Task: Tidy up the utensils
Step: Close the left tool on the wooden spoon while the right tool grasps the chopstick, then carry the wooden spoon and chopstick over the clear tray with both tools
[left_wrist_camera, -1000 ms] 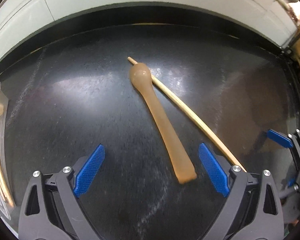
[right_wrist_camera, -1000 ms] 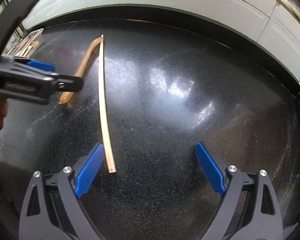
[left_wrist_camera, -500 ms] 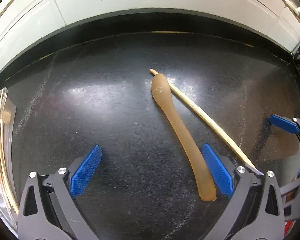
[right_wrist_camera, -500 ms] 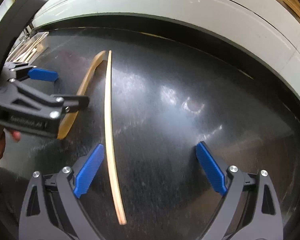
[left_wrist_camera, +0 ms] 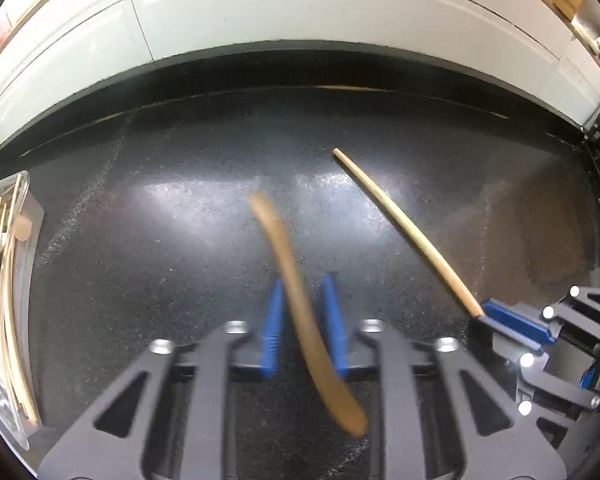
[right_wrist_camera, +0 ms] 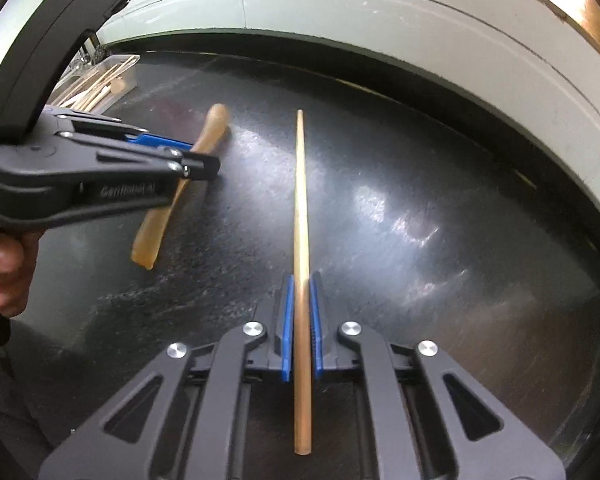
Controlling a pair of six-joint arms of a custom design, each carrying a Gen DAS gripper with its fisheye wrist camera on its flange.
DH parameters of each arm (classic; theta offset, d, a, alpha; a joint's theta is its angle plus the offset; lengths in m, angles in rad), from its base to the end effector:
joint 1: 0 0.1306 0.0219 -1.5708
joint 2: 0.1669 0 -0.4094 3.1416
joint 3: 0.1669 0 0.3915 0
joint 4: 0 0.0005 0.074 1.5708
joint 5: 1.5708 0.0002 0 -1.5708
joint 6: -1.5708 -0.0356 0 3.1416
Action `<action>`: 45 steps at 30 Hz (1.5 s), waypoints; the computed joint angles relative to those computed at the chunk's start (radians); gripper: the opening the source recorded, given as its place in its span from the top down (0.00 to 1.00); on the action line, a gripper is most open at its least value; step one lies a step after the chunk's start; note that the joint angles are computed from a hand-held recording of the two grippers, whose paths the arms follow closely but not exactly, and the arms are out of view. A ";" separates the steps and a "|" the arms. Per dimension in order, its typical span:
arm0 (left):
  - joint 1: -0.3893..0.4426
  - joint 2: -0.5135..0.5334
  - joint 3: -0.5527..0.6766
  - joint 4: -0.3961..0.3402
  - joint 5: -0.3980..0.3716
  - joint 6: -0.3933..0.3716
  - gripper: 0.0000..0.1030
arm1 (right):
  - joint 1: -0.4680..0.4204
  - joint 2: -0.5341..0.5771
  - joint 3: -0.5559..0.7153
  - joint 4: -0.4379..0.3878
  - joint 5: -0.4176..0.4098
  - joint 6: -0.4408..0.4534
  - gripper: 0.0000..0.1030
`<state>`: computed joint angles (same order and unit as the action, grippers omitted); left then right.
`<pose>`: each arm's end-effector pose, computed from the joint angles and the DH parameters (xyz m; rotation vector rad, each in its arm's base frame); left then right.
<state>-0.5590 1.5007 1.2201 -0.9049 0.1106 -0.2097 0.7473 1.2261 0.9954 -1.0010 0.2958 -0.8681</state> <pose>0.4034 -0.2576 0.3282 1.0668 2.5576 -0.2450 0.2761 0.2410 0.3421 0.2314 2.6868 0.0559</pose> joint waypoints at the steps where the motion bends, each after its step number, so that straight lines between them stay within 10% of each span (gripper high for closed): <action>1: 0.002 -0.001 0.000 -0.005 0.010 -0.004 0.89 | 0.002 0.000 0.002 0.000 -0.008 -0.008 0.92; 25: 0.262 -0.224 -0.003 -0.233 0.152 -0.181 0.92 | 0.185 -0.075 0.207 -0.213 0.106 -0.468 0.92; 45: 0.663 -0.066 0.269 -0.371 0.273 -0.384 0.92 | 0.163 0.323 0.647 -0.040 0.010 -0.358 0.92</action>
<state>0.1039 1.4344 1.4890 -1.2763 0.3833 -0.5940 0.9101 1.5493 1.6420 -1.0411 0.3057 -1.2256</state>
